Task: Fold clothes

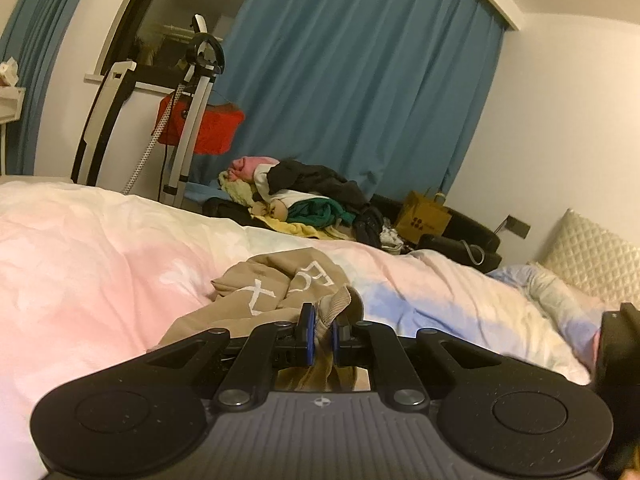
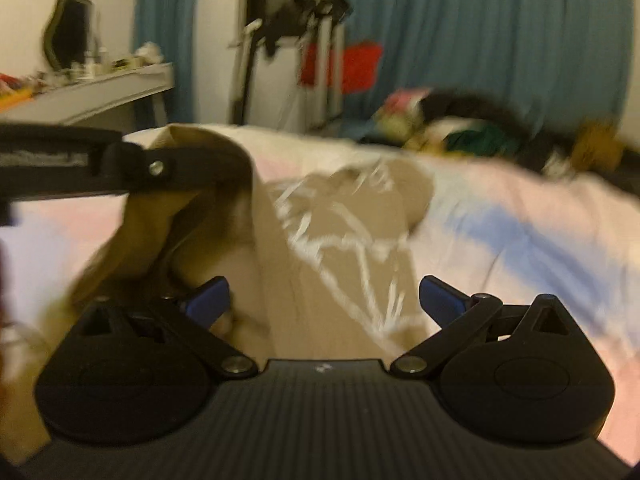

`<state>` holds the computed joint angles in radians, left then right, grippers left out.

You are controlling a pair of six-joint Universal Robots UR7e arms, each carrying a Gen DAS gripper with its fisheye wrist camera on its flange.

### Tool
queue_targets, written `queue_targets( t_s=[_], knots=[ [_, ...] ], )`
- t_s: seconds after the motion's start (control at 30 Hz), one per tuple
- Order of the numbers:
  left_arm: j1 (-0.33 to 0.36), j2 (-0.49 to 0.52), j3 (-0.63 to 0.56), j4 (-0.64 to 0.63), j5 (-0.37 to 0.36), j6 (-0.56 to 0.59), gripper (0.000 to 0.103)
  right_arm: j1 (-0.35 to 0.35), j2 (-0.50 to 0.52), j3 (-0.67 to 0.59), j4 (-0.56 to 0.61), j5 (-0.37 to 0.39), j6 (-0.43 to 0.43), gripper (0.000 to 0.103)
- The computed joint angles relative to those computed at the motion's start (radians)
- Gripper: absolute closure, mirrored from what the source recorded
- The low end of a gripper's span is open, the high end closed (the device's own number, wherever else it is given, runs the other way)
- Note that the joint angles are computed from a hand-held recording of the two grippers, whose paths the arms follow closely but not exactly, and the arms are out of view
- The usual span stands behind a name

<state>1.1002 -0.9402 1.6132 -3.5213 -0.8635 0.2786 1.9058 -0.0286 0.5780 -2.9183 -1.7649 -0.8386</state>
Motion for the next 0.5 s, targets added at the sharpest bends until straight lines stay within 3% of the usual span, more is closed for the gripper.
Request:
queue_targets(
  t_s=[0.13,0.23,0.37,0.43,0.5],
  knots=[
    [-0.010,-0.002,0.007,-0.036,0.044,-0.009,0.094,-0.006,0.072,-0.102,-0.106,-0.062,0.045,0.000],
    [-0.020,-0.009,0.017,-0.050,0.052,-0.020,0.095,-0.018,0.000,-0.028,-0.112,-0.048,0.212,0.000],
    [-0.047,0.001,0.024,-0.156,0.064,0.064,0.095,-0.028,-0.132,0.120,-0.108,-0.016,0.411,0.000],
    [-0.058,0.001,0.032,-0.205,0.064,0.089,0.095,-0.033,-0.172,0.164,-0.119,-0.011,0.461,0.000],
    [-0.069,-0.004,0.039,-0.253,0.070,0.091,0.095,-0.029,-0.168,0.137,-0.090,-0.076,0.441,0.000]
  ],
)
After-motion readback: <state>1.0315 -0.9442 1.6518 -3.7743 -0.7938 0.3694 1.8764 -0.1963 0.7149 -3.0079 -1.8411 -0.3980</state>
